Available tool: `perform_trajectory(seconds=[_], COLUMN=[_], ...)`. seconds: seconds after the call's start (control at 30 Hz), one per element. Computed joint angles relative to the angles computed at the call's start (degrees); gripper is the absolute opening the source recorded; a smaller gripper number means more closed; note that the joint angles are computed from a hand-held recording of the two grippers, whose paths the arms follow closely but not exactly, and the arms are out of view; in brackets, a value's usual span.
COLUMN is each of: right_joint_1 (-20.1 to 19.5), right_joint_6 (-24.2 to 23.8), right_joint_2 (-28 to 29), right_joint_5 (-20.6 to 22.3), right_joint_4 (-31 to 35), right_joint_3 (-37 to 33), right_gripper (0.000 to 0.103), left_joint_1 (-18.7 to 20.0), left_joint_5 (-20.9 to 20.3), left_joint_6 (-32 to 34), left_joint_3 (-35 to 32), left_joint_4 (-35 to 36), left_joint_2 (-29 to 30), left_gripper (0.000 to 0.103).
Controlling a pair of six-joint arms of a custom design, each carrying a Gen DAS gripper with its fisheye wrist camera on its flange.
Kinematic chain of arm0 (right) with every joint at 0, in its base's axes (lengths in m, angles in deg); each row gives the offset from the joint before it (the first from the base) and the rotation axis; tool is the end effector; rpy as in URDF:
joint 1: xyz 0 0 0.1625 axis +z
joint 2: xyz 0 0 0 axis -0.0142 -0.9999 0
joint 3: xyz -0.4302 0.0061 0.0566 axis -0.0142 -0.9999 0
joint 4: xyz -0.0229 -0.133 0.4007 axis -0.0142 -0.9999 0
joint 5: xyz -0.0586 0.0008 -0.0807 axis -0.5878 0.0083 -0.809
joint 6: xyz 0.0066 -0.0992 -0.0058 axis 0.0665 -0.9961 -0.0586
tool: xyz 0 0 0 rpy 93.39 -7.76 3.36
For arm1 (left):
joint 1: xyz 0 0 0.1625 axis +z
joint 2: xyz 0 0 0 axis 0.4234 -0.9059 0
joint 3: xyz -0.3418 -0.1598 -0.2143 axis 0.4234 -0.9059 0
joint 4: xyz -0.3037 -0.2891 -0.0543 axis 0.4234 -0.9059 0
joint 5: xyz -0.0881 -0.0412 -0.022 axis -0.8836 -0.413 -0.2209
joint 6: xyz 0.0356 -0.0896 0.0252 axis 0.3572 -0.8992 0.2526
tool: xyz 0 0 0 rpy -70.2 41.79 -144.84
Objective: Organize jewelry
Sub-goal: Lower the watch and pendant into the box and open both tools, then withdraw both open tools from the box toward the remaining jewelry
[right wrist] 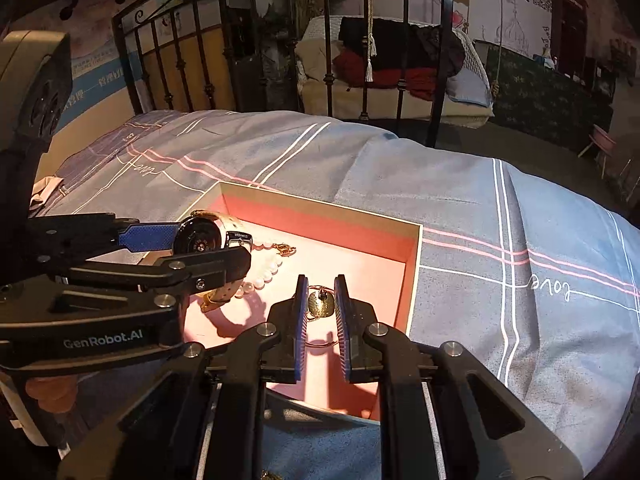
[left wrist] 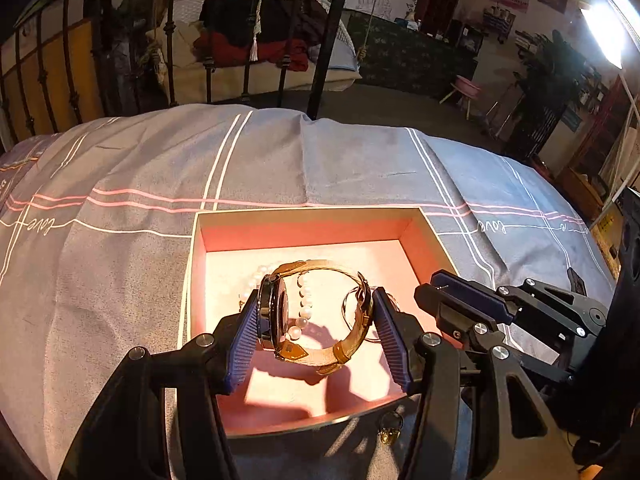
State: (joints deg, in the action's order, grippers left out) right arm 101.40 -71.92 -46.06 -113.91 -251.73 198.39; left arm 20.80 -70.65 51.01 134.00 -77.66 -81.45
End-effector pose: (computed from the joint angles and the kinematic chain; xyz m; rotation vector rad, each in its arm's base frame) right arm 0.1850 -0.5320 0.1571 0.5432 -2.3307 0.8866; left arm -0.2690 -0.5494 0.0961 0.7180 2.5323 -0.6164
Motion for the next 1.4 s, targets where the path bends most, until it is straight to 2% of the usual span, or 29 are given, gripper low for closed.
perform_trajectory(seconds=[0.17,0.77,0.83,0.87,0.9,1.03,1.1,1.23,1.3,1.4], right_joint_1=[0.0,-0.6,-0.2,0.0,0.2,1.3,1.7,0.9,0.3,-0.6], right_joint_6=[0.0,0.4,0.2,-0.1,-0.4,-0.5,-0.6,1.4,1.8,1.9], right_joint_2=[1.0,1.3,1.5,1.5,1.4,-1.0,-2.3,-4.7,-4.5,-3.5], right_joint_5=[-1.3,-1.3,-2.1,-2.4,-2.4,-0.9,-0.2,2.0,1.5,-0.2], right_joint_4=[1.5,3.5,1.8,0.4,-1.0,-6.3,-10.0,-13.3,-14.1,-14.7], right_joint_3=[-1.0,-1.1,-0.7,-0.4,0.1,4.1,7.3,14.1,16.6,18.9], right_gripper=[0.014,0.014,0.027,0.043,0.055,0.058,0.066,0.07,0.07,0.069], left_joint_1=[0.7,1.5,1.1,0.9,0.7,-1.3,-2.7,-5.0,-5.7,-6.8], left_joint_5=[0.1,0.6,1.1,0.9,0.7,0.0,-1.0,-3.4,-4.0,-2.0], left_joint_6=[-0.6,-2.6,-2.0,-1.8,-1.9,-0.4,0.6,0.1,-1.1,-1.5], left_joint_3=[-0.9,-2.9,-2.2,-2.0,-1.8,1.8,4.8,11.8,14.6,17.9], left_joint_4=[1.1,4.0,2.0,1.6,1.6,-1.9,-4.2,-7.4,-7.8,-8.3], left_joint_2=[0.7,2.2,1.8,1.4,0.9,-2.4,-4.8,-9.3,-10.2,-9.8], left_gripper=[0.054,0.055,0.055,0.056,0.058,0.065,0.068,0.073,0.074,0.074])
